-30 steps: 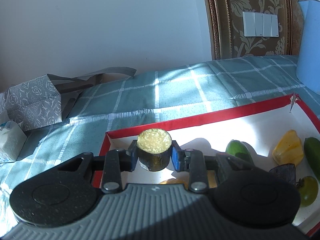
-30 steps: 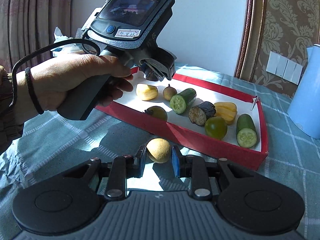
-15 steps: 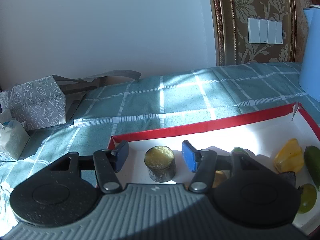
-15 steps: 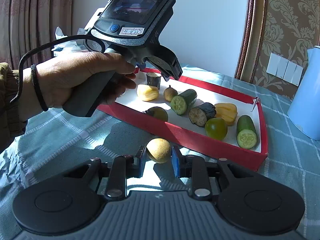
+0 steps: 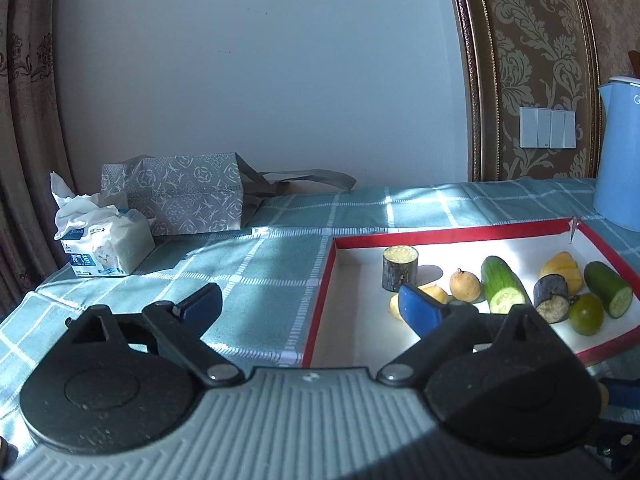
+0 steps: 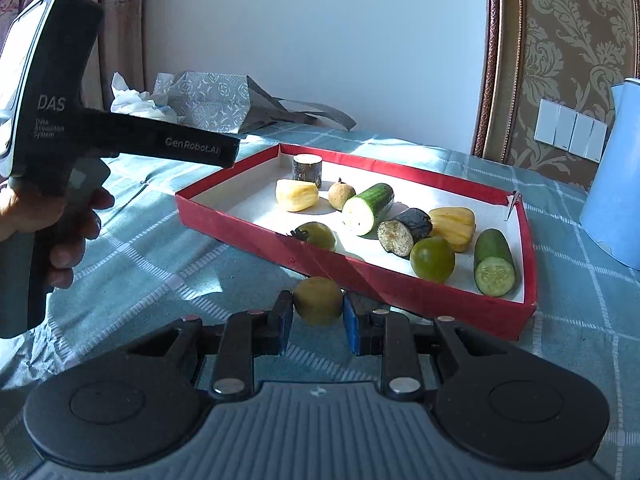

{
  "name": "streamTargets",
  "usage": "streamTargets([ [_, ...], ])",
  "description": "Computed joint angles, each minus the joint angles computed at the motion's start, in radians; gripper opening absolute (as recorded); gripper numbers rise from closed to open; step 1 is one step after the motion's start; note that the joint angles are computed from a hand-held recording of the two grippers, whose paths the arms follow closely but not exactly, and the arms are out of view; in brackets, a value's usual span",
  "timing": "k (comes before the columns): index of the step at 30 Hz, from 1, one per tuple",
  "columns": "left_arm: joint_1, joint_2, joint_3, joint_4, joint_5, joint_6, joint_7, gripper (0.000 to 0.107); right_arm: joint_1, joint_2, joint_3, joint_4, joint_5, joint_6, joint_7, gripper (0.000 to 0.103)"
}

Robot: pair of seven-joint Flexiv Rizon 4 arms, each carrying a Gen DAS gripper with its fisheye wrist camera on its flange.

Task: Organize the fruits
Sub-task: 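Carry the yellow fruit into the tray and open the right gripper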

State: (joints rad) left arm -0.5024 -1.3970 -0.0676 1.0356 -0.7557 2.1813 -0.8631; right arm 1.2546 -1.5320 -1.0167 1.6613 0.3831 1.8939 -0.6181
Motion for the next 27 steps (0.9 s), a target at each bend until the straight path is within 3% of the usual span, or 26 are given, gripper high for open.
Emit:
streamTargets([
  [2, 0.029, -0.005, -0.031, 0.011, 0.071, 0.030, -0.050, 0.100, -0.007, 0.004, 0.008, -0.004, 0.007, 0.014, 0.002, 0.026],
  [4, 0.030, 0.016, -0.025, 0.037, 0.056, -0.008, -0.041, 0.101, -0.015, 0.008, 0.017, -0.011, 0.020, 0.023, 0.005, 0.026],
  [6, 0.068, 0.033, -0.059, 0.067, 0.143, -0.020, -0.094, 0.102, -0.012, 0.005, 0.017, -0.009, 0.040, 0.031, 0.008, 0.026],
  [12, 0.057, 0.038, -0.015, 0.081, 0.174, -0.035, -0.136, 0.103, -0.001, 0.000, 0.012, -0.009, 0.117, 0.082, -0.012, 0.026],
  [16, 0.069, 0.045, -0.017, 0.088, 0.207, -0.053, -0.164, 0.103, 0.029, -0.032, -0.032, -0.010, 0.179, 0.052, -0.002, 0.026],
  [27, 0.094, 0.060, -0.024, 0.103, 0.263, -0.105, -0.232, 0.103, 0.001, -0.011, -0.079, 0.007, 0.093, -0.008, 0.067, 0.026],
])
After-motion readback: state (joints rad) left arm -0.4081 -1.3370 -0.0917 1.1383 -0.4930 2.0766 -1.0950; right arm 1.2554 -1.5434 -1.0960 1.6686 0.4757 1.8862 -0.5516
